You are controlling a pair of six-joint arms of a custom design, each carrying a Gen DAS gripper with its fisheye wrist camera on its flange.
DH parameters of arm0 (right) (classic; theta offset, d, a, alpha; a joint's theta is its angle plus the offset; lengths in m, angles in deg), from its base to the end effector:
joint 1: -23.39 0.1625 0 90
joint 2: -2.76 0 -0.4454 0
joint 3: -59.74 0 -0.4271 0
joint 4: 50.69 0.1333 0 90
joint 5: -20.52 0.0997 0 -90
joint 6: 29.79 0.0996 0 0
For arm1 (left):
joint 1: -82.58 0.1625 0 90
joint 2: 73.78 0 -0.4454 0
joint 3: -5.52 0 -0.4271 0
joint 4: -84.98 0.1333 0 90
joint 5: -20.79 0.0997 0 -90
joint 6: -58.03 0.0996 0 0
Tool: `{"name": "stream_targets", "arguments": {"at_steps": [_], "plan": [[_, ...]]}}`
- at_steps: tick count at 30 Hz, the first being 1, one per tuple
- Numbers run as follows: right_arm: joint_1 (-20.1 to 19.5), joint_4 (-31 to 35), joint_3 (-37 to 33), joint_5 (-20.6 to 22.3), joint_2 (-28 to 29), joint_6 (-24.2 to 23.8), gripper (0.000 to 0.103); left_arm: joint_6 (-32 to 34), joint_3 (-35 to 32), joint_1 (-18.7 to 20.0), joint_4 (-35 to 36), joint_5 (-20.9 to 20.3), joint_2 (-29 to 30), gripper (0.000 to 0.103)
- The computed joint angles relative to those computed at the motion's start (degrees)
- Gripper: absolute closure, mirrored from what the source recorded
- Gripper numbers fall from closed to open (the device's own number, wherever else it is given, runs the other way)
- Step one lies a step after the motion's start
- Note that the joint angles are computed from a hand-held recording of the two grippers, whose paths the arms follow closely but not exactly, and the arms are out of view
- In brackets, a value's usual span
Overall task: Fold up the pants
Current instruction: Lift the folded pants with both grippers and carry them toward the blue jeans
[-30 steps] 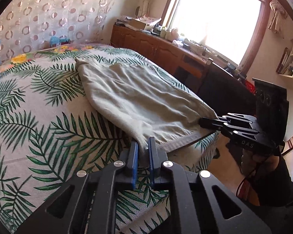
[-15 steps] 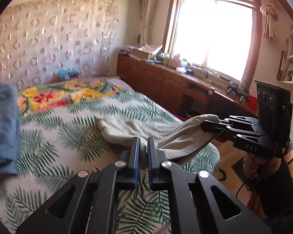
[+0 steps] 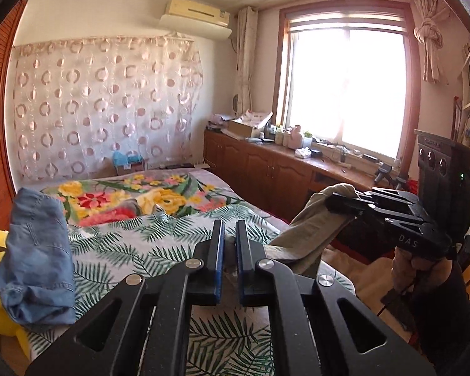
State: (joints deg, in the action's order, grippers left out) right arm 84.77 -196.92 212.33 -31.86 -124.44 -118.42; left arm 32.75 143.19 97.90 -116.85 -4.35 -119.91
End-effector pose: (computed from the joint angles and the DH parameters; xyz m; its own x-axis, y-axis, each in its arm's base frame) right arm 0.0542 -0.3059 0.3175 -0.4314 -0.7510 0.5000 -0.8351 0.1227 -0.5362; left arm -0.3319 -0.3226 0.0515 -0.7616 0.1897 -0.6197 0.6408 0.3636 -0.6762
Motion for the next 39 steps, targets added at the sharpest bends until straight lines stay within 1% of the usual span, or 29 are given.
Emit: {"name": "stream_targets", "arguments": {"at_steps": [3,4,6,7,8,9,10,12,13,17,19,22,26,28,30,32,34,35,37,39], "plan": [[2.4,-2.5,-0.6,-0.2,2.2,1.8,0.096,3.5,-0.6,0.4,-2.3,1.3,-0.8,0.096],[0.9,-2.5,-1.1,0.5,4.1,0.1,0.096,5.5,-1.0,0.9,-3.5,1.5,-1.1,0.096],[3.1,-6.1,-1.8,-0.3,7.5,1.8,0.096,8.5,-2.0,2.0,-4.2,1.9,-1.5,0.096],[2.7,-8.2,-2.2,-0.1,10.1,1.2,0.096,10.3,-2.7,2.8,-4.9,2.6,-1.3,0.096],[4.1,-11.5,-2.4,-0.9,12.3,2.3,0.096,12.2,-3.4,3.6,-5.3,3.2,-1.4,0.096],[5.7,-14.8,-2.9,-2.1,14.9,3.9,0.096,13.6,-3.9,4.4,-5.9,3.6,-1.3,0.096],[6.5,-16.4,-3.4,-2.6,16.9,4.6,0.096,15.9,-4.7,5.9,-7.4,3.6,-1.2,0.096],[9.7,-21.5,-4.8,-5.3,21.9,7.3,0.096,17.9,-5.5,8.4,-9.2,2.5,-1.3,0.096],[11.6,-25.3,-5.5,-7.1,25.0,8.8,0.096,19.8,-6.2,10.0,-10.4,1.9,-1.1,0.096],[17.4,-32.7,-9.2,-13.5,34.3,13.2,0.097,22.9,-8.0,14.9,-12.9,-0.4,0.0,0.096],[19.6,-35.1,-11.1,-16.0,38.3,14.7,0.096,24.4,-9.0,16.6,-13.6,-0.9,0.5,0.096],[23.9,-37.8,-15.9,-19.8,45.1,17.4,0.097,28.0,-11.2,18.7,-15.0,-1.1,1.0,0.096],[28.4,-38.1,-22.0,-22.5,50.6,21.1,0.097,32.5,-15.0,21.7,-14.3,-2.2,-0.2,0.096],[30.0,-37.7,-25.0,-22.1,52.8,22.3,0.097,35.5,-16.9,22.1,-15.1,-2.2,-0.5,0.096],[31.5,-38.1,-27.6,-22.2,54.6,22.9,0.097,38.2,-18.0,21.6,-16.3,-1.8,-0.7,0.096],[31.4,-38.3,-28.3,-21.2,55.3,22.9,0.097,40.5,-18.3,20.6,-18.1,-0.8,-0.5,0.096],[31.2,-38.6,-28.4,-20.4,55.4,22.5,0.097,41.2,-17.6,19.6,-19.2,0.5,-0.2,0.096],[30.9,-38.5,-28.0,-20.0,55.1,22.4,0.097,40.7,-16.9,19.1,-19.4,1.1,-0.1,0.096],[29.5,-38.0,-26.6,-19.3,54.5,21.7,0.096,37.7,-14.7,18.3,-18.3,2.3,0.1,0.096],[27.8,-38.0,-24.6,-19.2,54.0,20.8,0.097,31.4,-11.4,17.3,-15.6,3.4,0.1,0.096]]}}
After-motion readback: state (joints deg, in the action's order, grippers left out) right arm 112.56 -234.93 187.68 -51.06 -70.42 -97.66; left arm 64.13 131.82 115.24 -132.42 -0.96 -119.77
